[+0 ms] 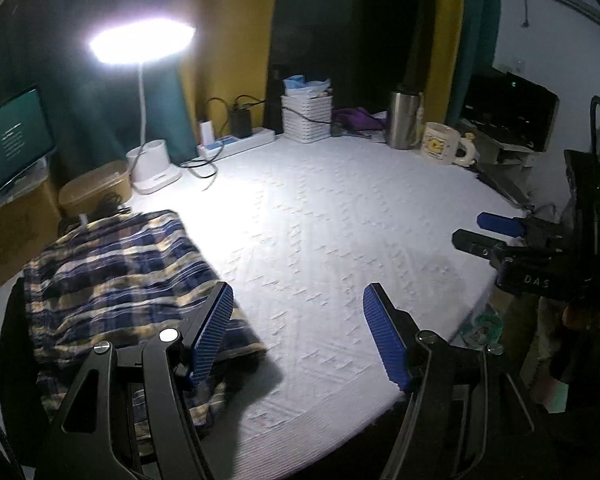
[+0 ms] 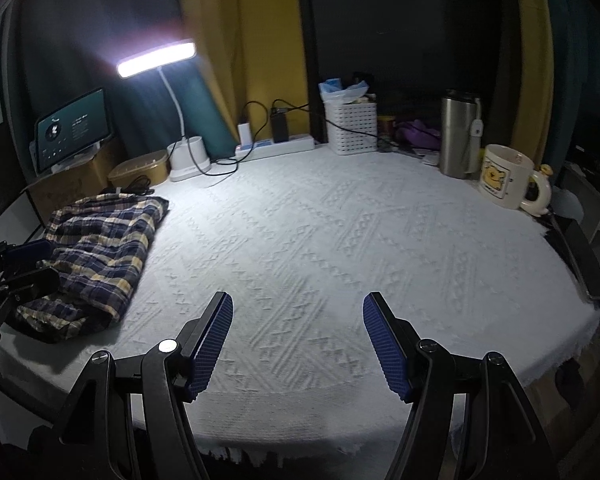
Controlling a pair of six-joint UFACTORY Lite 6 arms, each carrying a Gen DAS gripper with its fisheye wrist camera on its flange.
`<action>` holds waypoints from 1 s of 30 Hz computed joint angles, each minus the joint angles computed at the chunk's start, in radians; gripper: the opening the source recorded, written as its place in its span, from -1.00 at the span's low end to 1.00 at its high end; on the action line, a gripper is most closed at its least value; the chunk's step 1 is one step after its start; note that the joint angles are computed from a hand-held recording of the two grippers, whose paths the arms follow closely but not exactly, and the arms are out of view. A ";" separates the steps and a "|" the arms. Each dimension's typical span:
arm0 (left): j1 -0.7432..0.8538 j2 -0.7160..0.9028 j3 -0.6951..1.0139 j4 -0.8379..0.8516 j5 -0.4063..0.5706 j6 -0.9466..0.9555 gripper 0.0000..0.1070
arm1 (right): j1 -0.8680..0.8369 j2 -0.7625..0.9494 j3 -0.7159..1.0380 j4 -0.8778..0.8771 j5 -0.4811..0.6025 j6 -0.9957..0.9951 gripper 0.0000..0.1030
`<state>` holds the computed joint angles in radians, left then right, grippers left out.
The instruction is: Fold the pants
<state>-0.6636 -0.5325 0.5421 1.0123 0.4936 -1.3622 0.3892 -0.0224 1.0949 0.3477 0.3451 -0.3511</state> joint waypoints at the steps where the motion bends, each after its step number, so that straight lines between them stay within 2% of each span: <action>1: -0.015 0.013 0.013 0.014 0.009 -0.015 0.27 | -0.007 -0.006 -0.003 0.003 -0.001 -0.004 0.36; 14: -0.137 0.165 0.162 0.086 0.068 -0.078 0.27 | -0.130 -0.087 -0.042 0.074 0.019 -0.110 0.36; 30: -0.220 0.249 0.289 0.123 0.134 -0.074 0.27 | -0.227 -0.159 -0.043 0.123 0.055 -0.183 0.36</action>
